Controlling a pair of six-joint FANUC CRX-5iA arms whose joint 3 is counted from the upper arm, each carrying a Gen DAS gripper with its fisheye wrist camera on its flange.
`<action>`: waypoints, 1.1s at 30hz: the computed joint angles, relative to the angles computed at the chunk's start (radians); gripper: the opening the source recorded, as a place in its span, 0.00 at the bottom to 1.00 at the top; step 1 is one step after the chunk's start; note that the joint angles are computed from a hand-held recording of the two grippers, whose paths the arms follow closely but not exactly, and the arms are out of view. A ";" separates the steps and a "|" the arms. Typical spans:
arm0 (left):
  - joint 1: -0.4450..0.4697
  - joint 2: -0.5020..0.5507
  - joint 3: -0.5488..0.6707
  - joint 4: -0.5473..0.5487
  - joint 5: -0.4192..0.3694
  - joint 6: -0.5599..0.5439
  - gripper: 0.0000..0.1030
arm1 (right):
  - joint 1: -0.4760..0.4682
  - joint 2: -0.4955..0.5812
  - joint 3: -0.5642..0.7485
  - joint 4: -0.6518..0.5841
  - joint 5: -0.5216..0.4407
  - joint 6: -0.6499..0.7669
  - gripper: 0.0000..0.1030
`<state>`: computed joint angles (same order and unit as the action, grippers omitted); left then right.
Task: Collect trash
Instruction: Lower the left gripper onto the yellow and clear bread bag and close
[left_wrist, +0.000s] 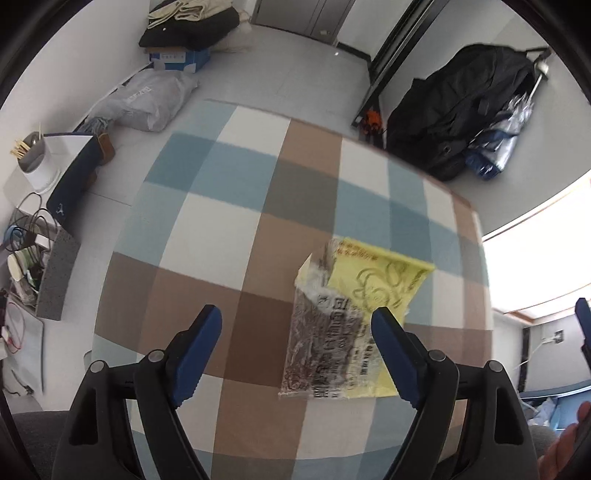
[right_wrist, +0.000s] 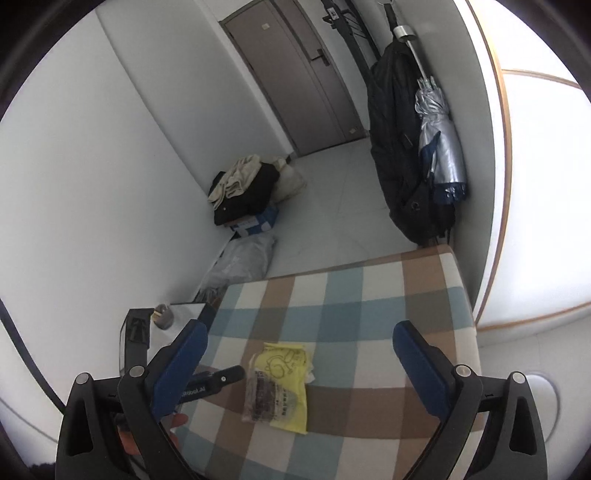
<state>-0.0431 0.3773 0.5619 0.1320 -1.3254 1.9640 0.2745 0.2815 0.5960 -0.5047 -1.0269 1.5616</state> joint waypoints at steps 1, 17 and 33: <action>-0.005 -0.001 -0.012 0.005 0.014 -0.002 0.79 | -0.018 0.013 0.020 -0.035 -0.028 -0.009 0.99; -0.073 0.147 0.220 -0.066 -0.191 0.005 0.80 | -0.076 0.029 0.056 -0.111 -0.087 -0.037 0.99; -0.131 0.242 0.386 -0.179 -0.335 -0.014 0.79 | -0.086 -0.009 0.006 -0.107 -0.057 -0.022 0.99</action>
